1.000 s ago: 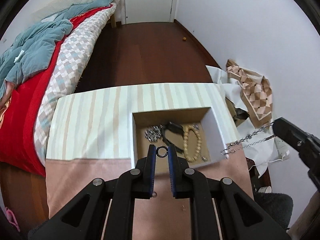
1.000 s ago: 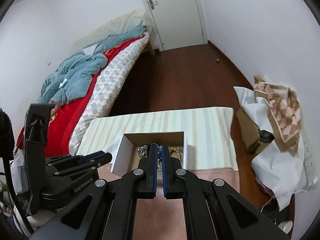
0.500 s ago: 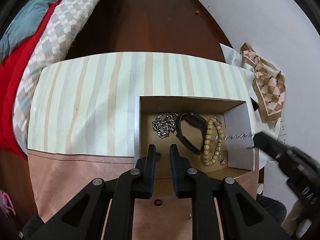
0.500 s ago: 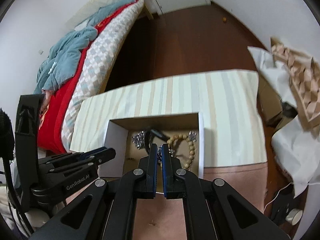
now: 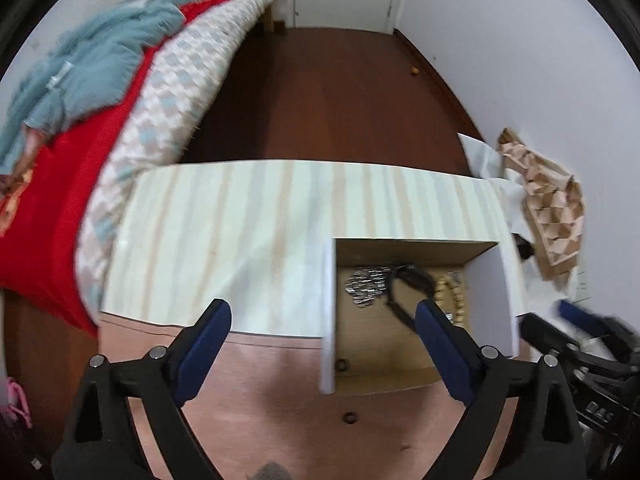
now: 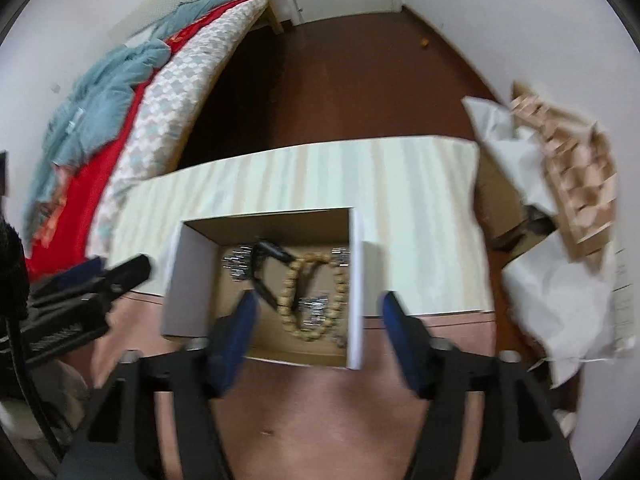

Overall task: Organize jewelry
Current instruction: 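Lift both tools away from the box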

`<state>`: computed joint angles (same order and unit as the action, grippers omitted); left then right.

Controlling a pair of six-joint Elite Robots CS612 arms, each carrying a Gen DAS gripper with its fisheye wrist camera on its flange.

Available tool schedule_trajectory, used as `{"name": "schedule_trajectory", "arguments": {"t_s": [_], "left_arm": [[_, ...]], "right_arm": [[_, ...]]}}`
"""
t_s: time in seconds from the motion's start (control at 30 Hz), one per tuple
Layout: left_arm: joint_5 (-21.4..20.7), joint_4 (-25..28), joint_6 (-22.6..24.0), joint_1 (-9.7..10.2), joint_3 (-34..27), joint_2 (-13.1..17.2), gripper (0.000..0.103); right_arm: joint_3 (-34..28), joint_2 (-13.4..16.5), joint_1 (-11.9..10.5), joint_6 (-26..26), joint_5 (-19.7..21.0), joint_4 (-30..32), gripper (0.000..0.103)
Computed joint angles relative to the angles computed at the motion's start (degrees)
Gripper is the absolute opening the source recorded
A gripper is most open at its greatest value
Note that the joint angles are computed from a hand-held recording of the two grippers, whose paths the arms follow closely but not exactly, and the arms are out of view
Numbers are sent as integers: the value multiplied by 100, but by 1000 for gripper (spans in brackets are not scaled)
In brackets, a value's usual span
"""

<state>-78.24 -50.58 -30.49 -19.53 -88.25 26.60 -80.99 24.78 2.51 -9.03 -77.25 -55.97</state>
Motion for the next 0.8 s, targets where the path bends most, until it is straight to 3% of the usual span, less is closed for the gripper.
{"name": "schedule_trajectory", "arguments": {"t_s": [0.03,0.13,0.3,0.8], "left_arm": [[142,73,1,-33,-70,26,100],[329,191,-16,-89,-254,98,101],[499,442,-30,-191,-522,160,102],[1117,609,-72,-512,-1274,92,102]], "right_arm": [[-65,26,28,-35,-180,-26,94],[-201,85,92,-123,-584,-46,99],[-472,169,124,-114,-786,5,102],[-1303,206,93,45,-811,-31,103]]}}
